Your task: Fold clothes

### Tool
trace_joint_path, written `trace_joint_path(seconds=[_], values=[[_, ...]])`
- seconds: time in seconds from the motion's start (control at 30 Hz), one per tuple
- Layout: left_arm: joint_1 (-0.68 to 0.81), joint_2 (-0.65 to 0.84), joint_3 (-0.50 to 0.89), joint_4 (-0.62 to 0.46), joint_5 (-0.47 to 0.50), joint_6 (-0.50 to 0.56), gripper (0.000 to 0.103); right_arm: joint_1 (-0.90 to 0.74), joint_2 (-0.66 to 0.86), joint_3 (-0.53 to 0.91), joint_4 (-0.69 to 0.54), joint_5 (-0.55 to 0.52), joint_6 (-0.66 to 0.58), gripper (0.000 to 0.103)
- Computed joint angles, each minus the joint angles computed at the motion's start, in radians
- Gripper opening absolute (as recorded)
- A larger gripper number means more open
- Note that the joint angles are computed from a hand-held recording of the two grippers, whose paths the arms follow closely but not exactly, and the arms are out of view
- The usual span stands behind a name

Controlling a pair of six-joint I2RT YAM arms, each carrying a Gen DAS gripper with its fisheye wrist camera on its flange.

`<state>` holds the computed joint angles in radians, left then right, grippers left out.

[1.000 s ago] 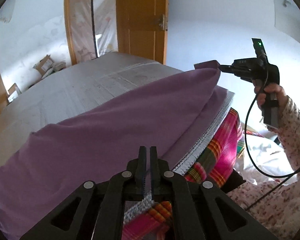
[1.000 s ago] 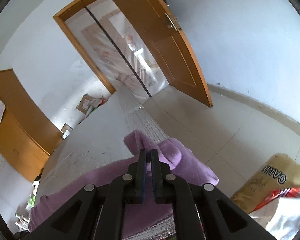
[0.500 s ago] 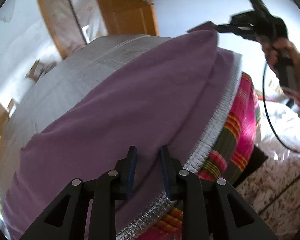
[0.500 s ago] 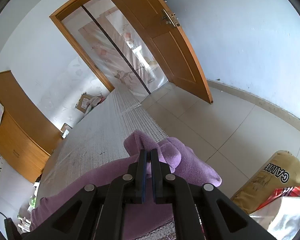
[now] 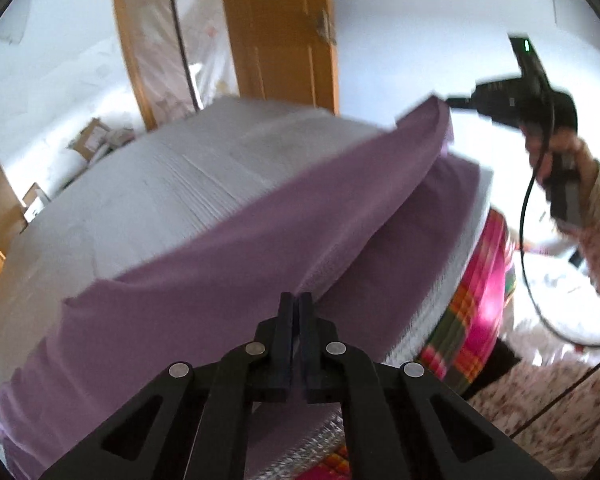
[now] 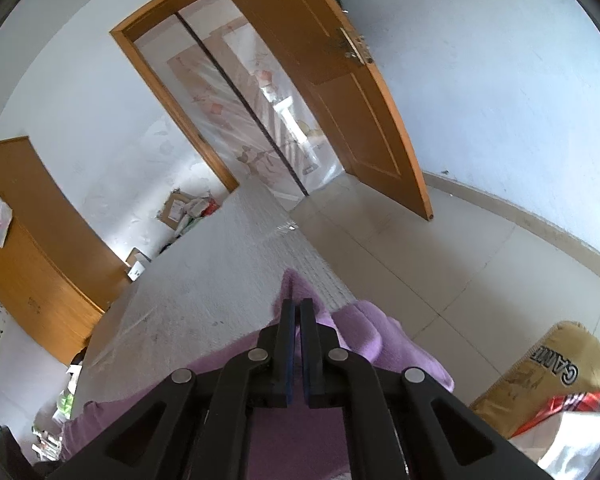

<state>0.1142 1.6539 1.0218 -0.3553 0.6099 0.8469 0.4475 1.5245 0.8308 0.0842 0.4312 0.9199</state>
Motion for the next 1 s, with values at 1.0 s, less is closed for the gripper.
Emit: trace_joint_path(seconds=[1.0], values=[[0.074, -0.006, -0.064, -0.069, 0.008, 0.116, 0.002, 0.084, -0.059, -0.190, 0.071, 0.031, 0.086, 0.002]])
